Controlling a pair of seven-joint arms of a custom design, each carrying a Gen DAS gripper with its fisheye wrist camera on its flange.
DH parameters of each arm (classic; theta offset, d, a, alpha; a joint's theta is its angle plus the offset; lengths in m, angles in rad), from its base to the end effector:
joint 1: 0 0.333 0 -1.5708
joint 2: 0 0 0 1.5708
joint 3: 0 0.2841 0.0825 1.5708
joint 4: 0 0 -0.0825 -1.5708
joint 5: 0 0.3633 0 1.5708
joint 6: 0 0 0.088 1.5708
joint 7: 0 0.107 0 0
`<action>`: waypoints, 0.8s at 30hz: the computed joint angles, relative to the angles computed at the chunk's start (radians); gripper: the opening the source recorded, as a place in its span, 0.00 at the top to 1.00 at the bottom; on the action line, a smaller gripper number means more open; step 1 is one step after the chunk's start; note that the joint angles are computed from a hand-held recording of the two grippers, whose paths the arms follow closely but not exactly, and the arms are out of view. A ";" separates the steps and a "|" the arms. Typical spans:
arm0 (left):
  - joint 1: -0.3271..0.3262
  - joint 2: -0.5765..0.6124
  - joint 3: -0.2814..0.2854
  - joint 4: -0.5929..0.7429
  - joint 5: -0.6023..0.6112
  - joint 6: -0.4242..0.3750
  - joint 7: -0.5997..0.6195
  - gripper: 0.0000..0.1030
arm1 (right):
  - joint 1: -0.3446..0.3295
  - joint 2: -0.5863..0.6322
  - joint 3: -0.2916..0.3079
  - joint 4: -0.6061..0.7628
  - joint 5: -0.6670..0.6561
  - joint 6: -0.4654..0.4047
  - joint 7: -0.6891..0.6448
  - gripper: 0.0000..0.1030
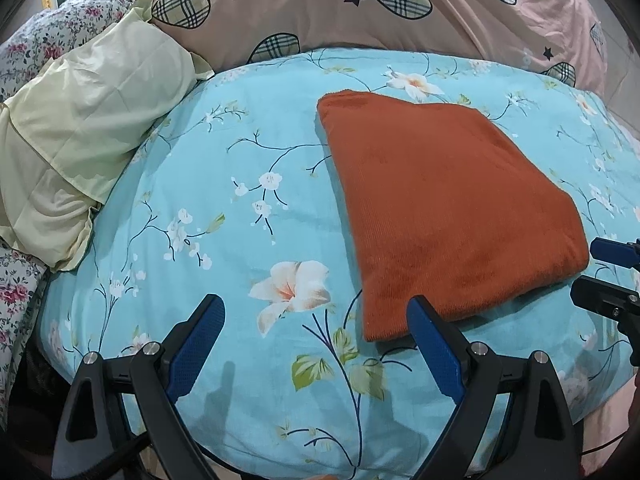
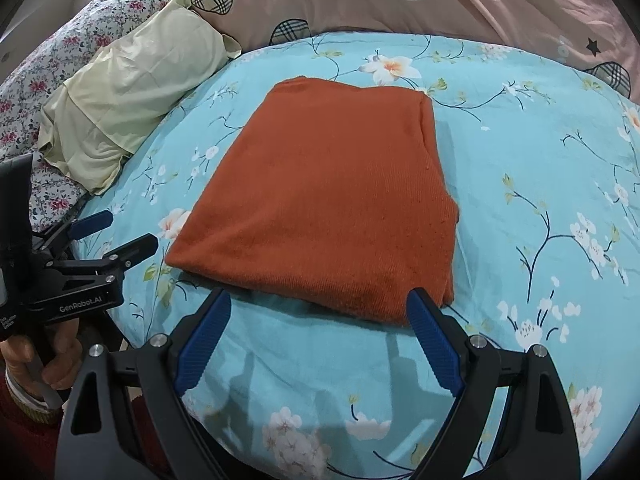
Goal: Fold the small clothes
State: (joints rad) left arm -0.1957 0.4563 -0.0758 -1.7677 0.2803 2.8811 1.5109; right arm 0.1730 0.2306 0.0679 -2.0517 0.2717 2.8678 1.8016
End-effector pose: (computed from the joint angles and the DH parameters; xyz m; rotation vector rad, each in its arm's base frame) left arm 0.6444 -0.1894 0.3649 -1.3877 2.1843 -0.6167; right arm 0.5919 0.1282 0.3740 -1.5808 2.0064 -0.2166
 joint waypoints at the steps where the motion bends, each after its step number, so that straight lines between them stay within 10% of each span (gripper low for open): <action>1: 0.000 0.001 0.000 0.002 0.000 0.000 -0.001 0.10 | -0.002 0.002 0.001 0.005 0.001 0.000 -0.002 0.13; 24: -0.006 0.059 -0.006 0.113 -0.009 -0.048 0.011 0.10 | -0.041 0.073 0.009 0.119 0.034 -0.014 -0.057 0.13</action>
